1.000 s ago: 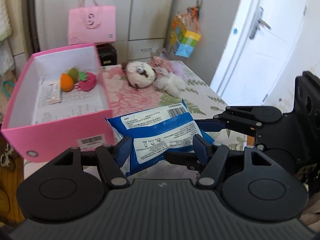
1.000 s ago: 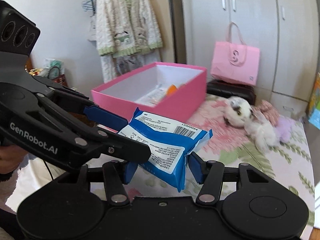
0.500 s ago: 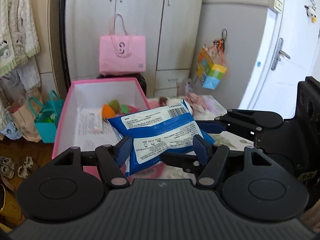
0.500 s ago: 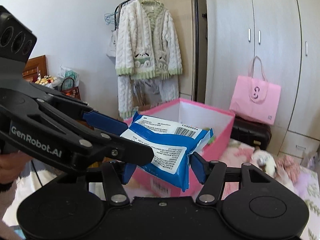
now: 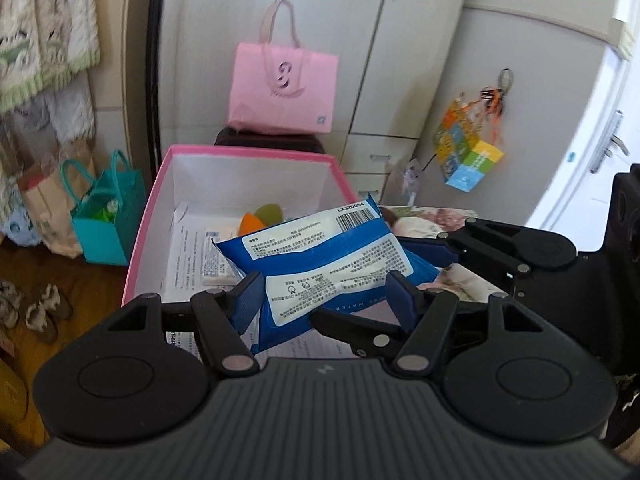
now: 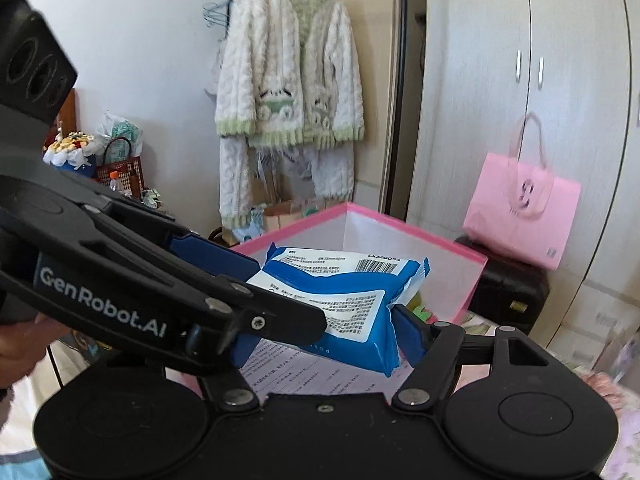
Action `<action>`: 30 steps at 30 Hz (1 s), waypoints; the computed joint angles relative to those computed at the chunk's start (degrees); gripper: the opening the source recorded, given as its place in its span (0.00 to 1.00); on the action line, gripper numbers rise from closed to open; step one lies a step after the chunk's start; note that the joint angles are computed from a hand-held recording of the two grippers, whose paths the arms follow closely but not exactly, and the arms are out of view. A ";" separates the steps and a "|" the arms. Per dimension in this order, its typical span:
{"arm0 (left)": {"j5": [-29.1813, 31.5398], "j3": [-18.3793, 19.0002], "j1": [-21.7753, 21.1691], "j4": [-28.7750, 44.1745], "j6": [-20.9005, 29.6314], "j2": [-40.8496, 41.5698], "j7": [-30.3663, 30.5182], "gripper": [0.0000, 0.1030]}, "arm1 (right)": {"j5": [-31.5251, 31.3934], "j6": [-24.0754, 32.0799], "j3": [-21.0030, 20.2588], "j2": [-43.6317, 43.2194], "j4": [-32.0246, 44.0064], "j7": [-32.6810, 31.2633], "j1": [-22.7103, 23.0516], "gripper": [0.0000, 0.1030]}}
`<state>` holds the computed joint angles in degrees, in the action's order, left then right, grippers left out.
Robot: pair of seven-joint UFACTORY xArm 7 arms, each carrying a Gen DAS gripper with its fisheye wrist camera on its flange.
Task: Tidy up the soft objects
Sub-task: 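Carry the blue wipes packet over the pink box and open the grippers, then withdraw both open grippers from the box back toward the bed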
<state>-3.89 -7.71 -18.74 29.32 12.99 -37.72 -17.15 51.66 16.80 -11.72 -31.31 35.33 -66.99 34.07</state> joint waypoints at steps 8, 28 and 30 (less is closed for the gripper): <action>-2.69 4.41 -1.31 2.96 -2.43 8.57 2.24 0.63 | -0.09 1.42 3.18 9.66 5.84 -1.60 -3.34 0.75; 2.15 -0.02 2.42 0.93 1.10 2.26 -0.87 0.79 | -5.92 4.04 4.47 2.91 1.79 -2.99 -7.25 0.74; 0.61 1.49 0.08 0.31 2.34 0.13 0.32 0.79 | -6.83 5.61 3.65 0.45 0.84 -2.65 -7.43 0.74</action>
